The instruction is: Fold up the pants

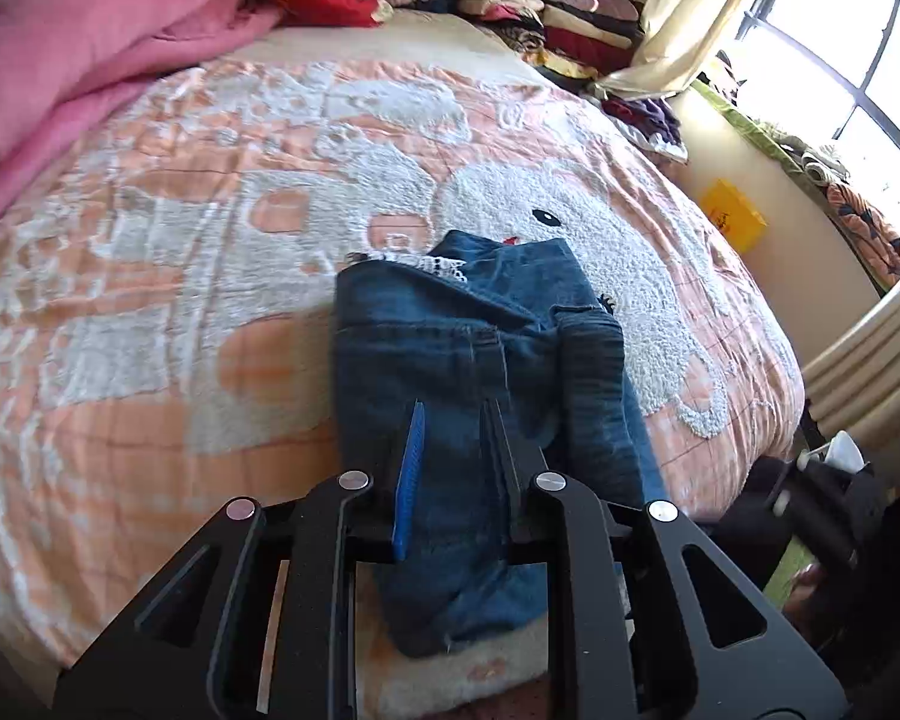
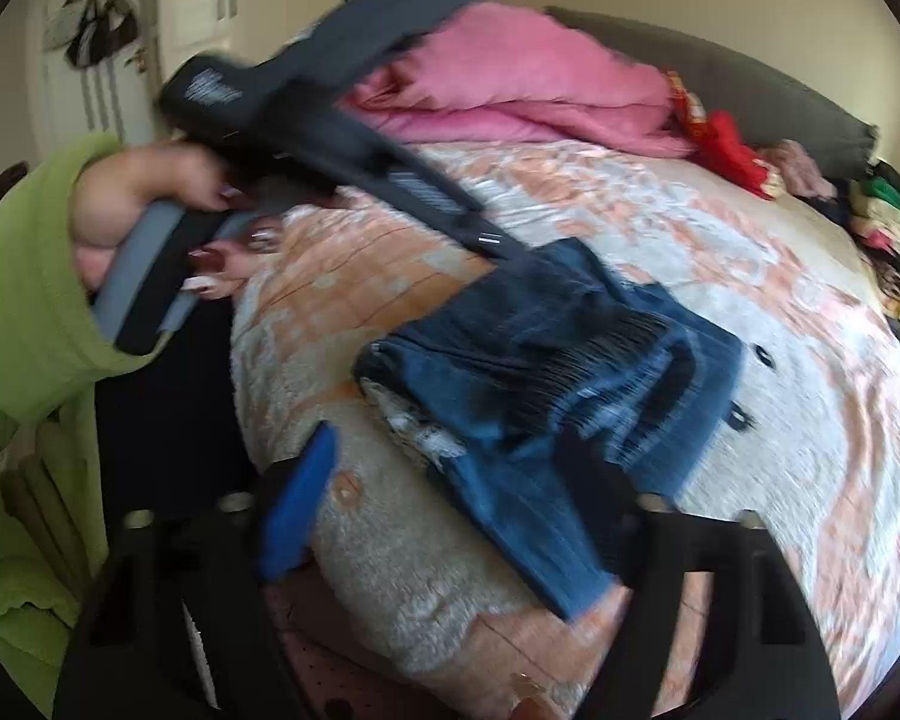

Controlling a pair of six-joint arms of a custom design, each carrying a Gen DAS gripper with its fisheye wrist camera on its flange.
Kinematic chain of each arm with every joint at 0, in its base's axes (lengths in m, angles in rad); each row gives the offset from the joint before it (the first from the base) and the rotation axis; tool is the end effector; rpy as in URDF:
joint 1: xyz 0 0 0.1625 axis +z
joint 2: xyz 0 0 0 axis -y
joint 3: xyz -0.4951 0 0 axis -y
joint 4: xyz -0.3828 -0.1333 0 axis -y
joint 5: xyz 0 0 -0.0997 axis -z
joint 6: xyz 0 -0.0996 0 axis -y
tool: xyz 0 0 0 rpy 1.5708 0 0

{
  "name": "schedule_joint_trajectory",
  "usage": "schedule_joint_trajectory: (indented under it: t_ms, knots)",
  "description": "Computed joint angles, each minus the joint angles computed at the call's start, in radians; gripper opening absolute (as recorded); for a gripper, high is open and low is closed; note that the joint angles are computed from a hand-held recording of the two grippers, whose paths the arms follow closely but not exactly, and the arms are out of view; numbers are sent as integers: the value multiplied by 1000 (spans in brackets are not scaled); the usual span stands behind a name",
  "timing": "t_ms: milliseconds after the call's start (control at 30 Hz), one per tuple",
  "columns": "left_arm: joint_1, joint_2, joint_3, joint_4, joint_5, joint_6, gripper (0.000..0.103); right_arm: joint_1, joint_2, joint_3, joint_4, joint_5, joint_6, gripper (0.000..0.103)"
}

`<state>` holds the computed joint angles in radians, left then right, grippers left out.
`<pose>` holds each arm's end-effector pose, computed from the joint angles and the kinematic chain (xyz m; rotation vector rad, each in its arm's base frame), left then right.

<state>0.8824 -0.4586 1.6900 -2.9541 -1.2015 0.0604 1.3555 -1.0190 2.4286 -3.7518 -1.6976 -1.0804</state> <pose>-0.3038 -0.6357 -0.0560 0.9920 2.6340 -0.3660 0.0194 -0.4765 0.2050 0.9846 -2.2854 0.7101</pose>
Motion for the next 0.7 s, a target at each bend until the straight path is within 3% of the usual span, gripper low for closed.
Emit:
schedule_joint_trajectory:
  t_ms: [133,233,400,433,467,600,700]
  knots:
    - [12,35,-66,71,-6,6,12,22,32,-47,47,-16,-59,47]
    - [19,54,-102,113,-2,6,12,37,54,-80,83,-34,-105,45]
    - [29,68,-125,130,0,-3,12,64,138,-159,72,-133,-161,42]
    - [30,71,-128,130,1,-3,12,63,147,-166,70,-133,-170,32]
    - [30,72,-129,131,0,-4,12,62,149,-179,100,-136,-172,7]
    - [37,76,-136,135,-9,-8,12,41,65,-176,265,-51,-117,2]
    - [39,79,-139,132,-16,-7,12,29,26,-133,268,-21,-164,2]
